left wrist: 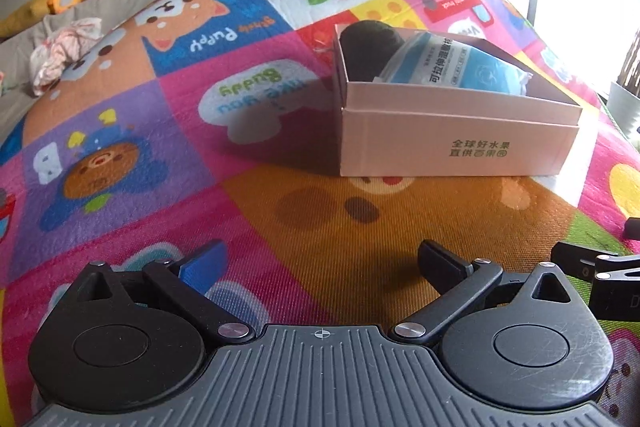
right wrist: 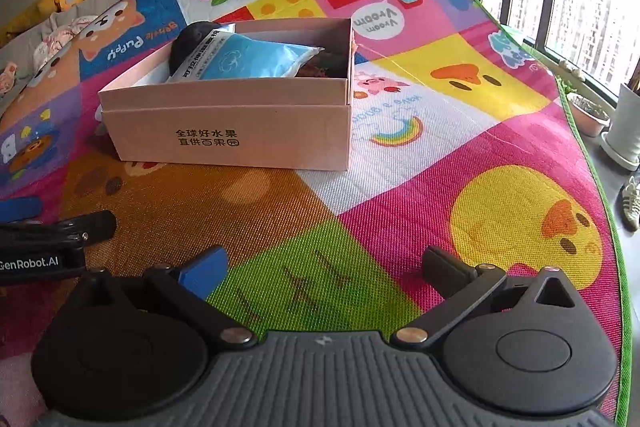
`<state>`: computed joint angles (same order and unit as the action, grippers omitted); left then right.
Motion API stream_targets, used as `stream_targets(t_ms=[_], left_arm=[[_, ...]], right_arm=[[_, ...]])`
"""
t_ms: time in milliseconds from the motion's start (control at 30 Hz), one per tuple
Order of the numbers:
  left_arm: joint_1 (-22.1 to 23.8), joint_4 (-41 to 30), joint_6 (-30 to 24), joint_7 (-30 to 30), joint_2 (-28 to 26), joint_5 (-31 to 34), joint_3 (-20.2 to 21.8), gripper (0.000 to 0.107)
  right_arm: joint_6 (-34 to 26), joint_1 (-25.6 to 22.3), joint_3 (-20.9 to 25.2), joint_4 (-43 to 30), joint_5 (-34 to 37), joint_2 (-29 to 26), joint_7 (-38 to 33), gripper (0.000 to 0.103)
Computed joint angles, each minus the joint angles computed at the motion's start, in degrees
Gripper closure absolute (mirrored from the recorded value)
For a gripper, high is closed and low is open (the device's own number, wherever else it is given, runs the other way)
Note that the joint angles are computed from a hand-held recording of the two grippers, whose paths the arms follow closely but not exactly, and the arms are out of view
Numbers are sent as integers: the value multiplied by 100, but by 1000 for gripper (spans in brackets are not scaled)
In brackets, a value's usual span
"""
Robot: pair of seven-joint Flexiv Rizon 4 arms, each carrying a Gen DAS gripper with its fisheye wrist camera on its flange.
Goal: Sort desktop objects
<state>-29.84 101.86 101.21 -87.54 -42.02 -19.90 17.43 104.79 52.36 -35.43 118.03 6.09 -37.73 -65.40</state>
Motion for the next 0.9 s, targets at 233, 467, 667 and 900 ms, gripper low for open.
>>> stream_targets(t_ms=[233,467,667,900], left_arm=[[8,6,-1,-15,6,19,-7,4],[-10,-2,-10,-23,0,25,18,4],[13,1,-6,-25,5,36,-4,4],[15,2,-6,-26,7,39,-6,4]], right_arm=[[102,96,-72,-21,174,-93,-76,0],[115,66,-38,-16,194,-79,-104,0],[103,96,-69,-16,200,-85,-109,0],[111,83,-55,-15,201,-85,-111,0]])
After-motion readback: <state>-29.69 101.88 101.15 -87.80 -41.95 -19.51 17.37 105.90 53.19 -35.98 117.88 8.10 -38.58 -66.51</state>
